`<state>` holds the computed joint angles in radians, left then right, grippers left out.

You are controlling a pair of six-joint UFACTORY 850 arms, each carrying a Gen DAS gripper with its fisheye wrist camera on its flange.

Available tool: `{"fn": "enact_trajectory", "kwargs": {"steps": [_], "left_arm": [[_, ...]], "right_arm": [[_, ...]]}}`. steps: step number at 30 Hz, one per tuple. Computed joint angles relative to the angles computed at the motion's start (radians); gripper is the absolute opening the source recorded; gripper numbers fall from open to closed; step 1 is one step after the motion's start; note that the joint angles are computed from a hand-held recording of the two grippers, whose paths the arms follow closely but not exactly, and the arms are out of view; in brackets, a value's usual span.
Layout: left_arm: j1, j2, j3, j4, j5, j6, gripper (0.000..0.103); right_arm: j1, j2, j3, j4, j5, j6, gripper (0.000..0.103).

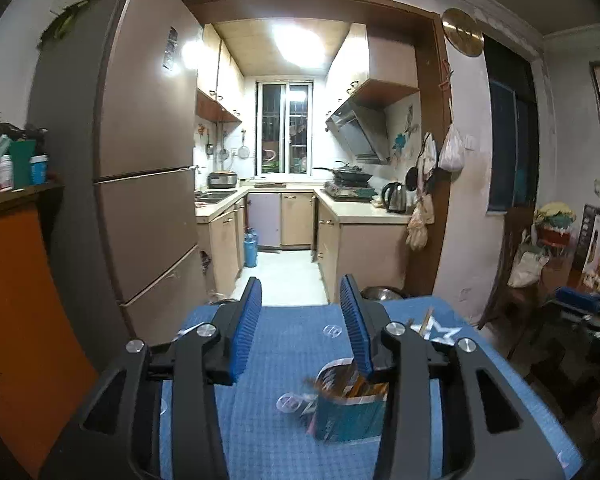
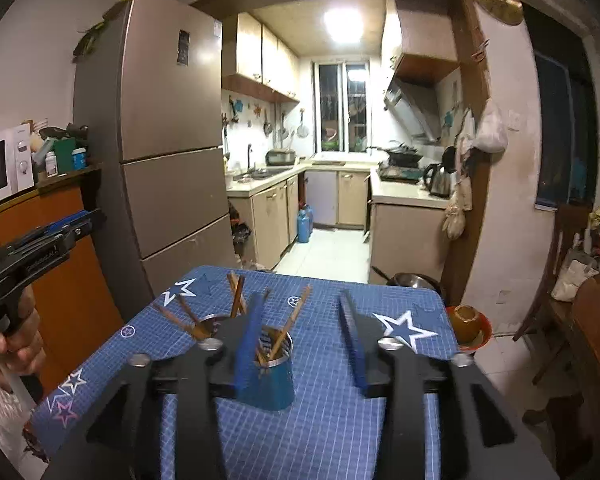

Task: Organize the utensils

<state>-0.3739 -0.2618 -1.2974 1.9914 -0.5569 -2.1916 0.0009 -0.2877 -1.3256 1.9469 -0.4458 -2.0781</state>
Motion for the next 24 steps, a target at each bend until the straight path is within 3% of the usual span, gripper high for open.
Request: {"fn": "enact_trajectory", "kwargs": {"steps": [1, 4, 6, 8, 10, 11, 13, 14, 18, 20, 24], "left_arm": [[-0.009, 0.013, 0.027, -0.010, -0.029, 0.002, 0.044], [-0.036, 0.059, 0.119, -0.005, -0.094, -0.015, 0.050], [-0.059, 0.083, 0.175, 0.006, -0.141, -0.026, 0.065], [-0.084, 0.099, 0.219, 0.012, -0.170, -0.026, 0.082], [-0.113, 0.103, 0.251, 0.010, -0.217, -0.024, 0.087], [-0.132, 0.099, 0.258, -0.010, -0.253, -0.010, 0.097], [-0.177, 0.084, 0.276, -0.053, -0.343, 0.009, 0.098], [-0.192, 0.088, 0.296, -0.041, -0.347, 0.001, 0.098], [-0.219, 0.089, 0.324, -0.082, -0.298, -0.020, 0.098], [-0.218, 0.084, 0.328, -0.115, -0.242, -0.032, 0.098], [-0.225, 0.054, 0.339, -0.153, -0.240, -0.039, 0.098]], "right_arm": [[-0.005, 0.021, 0.041, 0.072, -0.012, -0.072, 0.073], [-0.021, 0.099, 0.184, 0.253, -0.079, -0.264, 0.089], [-0.025, 0.147, 0.275, 0.379, -0.122, -0.399, 0.099], [-0.023, 0.186, 0.357, 0.515, -0.165, -0.547, 0.099], [-0.020, 0.216, 0.428, 0.623, -0.200, -0.661, 0.099], [-0.019, 0.225, 0.452, 0.651, -0.208, -0.688, 0.099], [-0.011, 0.243, 0.500, 0.717, -0.214, -0.742, 0.099], [-0.005, 0.251, 0.524, 0.756, -0.220, -0.777, 0.099], [0.010, 0.267, 0.584, 0.792, -0.173, -0.824, 0.099], [0.018, 0.269, 0.610, 0.839, -0.187, -0.868, 0.099], [0.036, 0.253, 0.651, 0.923, -0.208, -0.943, 0.099]]}}
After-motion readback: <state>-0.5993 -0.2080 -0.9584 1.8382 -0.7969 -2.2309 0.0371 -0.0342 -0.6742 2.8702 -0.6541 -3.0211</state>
